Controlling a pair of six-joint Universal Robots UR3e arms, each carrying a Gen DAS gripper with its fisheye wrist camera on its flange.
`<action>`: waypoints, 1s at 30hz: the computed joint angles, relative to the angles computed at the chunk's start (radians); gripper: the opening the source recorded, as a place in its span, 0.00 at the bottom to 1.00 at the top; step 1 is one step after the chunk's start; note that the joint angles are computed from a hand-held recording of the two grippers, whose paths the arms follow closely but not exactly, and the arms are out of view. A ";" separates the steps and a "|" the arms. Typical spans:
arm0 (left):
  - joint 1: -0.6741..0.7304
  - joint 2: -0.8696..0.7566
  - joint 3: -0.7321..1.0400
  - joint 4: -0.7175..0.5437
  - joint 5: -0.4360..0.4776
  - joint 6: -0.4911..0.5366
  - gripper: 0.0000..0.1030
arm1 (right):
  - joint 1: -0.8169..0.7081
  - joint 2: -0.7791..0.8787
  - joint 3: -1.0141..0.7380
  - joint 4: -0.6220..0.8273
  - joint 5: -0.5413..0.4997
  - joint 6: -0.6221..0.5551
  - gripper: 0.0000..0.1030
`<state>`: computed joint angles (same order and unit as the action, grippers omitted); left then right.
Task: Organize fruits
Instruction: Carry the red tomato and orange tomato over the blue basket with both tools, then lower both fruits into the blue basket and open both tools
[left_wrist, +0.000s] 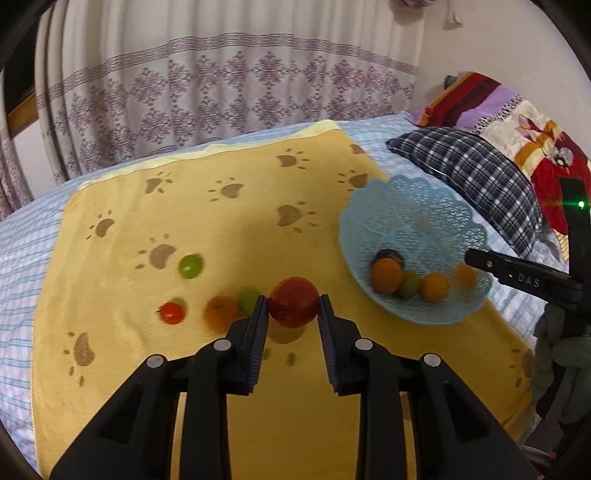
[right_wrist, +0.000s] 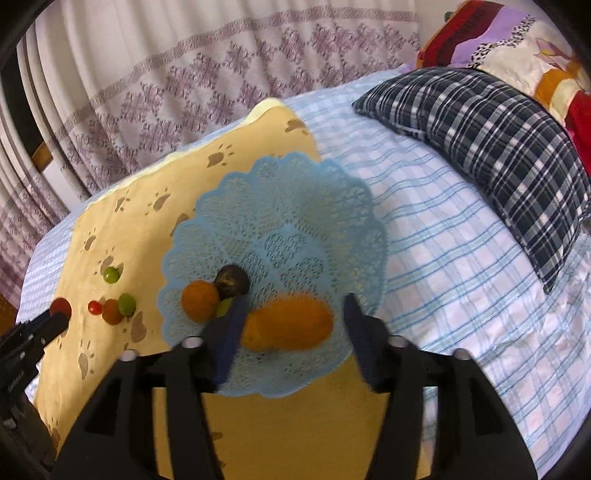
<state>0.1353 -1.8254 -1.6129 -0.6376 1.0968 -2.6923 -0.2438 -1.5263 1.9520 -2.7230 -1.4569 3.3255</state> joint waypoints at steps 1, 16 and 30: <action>-0.009 0.000 0.000 0.000 0.000 -0.001 0.27 | -0.001 -0.002 0.004 -0.010 -0.002 -0.002 0.57; -0.182 -0.093 0.091 -0.024 0.013 -0.039 0.27 | 0.021 -0.006 0.044 -0.124 -0.056 0.009 0.57; -0.246 -0.209 0.167 -0.010 -0.006 -0.112 0.66 | 0.017 -0.005 0.053 -0.147 -0.065 0.024 0.57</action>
